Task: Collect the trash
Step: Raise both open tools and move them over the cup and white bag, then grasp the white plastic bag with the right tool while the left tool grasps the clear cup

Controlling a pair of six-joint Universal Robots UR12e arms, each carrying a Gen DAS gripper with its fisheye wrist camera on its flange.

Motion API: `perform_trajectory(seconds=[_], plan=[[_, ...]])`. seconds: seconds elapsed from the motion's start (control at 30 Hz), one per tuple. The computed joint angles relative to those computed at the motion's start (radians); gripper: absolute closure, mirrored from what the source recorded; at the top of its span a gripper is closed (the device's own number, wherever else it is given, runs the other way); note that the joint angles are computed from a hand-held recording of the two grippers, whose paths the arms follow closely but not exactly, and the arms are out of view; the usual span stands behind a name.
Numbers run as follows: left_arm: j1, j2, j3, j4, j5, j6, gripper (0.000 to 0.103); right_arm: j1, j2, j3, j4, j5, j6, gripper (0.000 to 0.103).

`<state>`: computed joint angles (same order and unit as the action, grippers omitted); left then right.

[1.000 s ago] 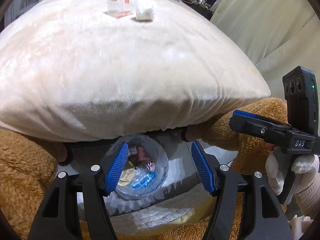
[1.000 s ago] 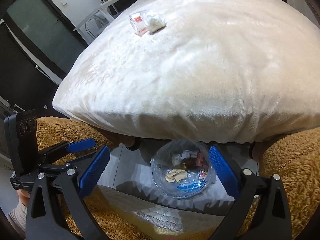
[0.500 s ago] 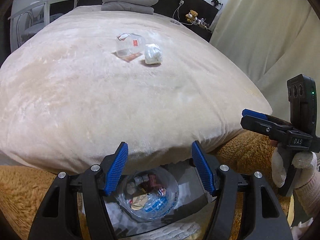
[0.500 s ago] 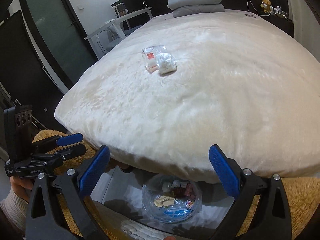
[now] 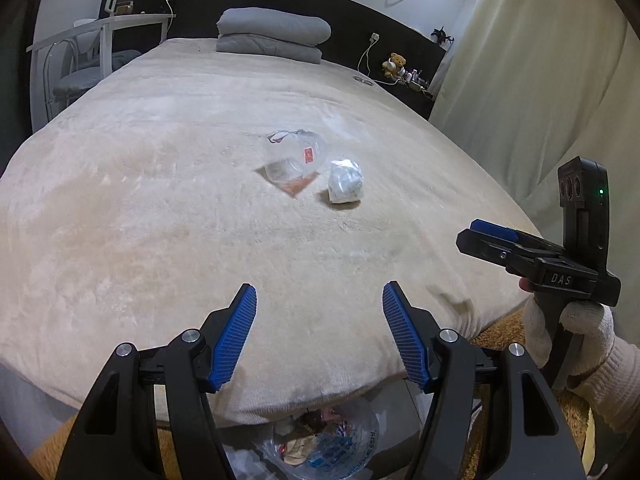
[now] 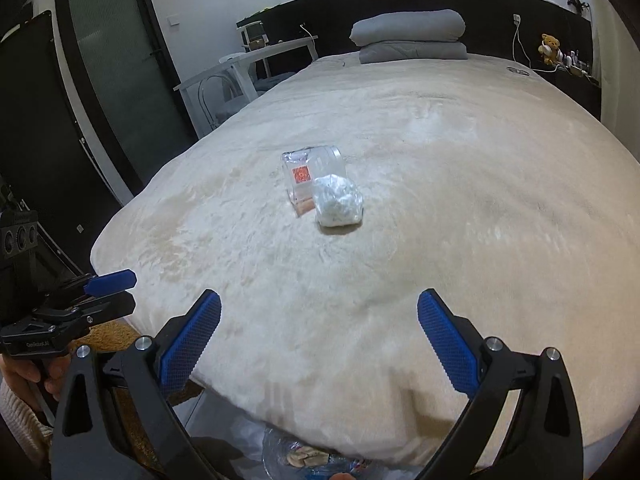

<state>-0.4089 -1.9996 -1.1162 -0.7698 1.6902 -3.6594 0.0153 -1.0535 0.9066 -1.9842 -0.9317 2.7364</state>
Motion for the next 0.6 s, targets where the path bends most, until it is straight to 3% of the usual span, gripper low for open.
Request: perform_trajectory(seconds=[0.47,0.6], plan=[[0.045,-0.072,0.111,-0.022,-0.044,0.089,0.038,0.048,0.249,-0.379,0.202,0.000,0.013,0.015],[0.054,-0.094,0.148,-0.030,-0.056,0.107,0.038,0.060,0.306,-0.473,0.244,-0.008,-0.004,0.025]])
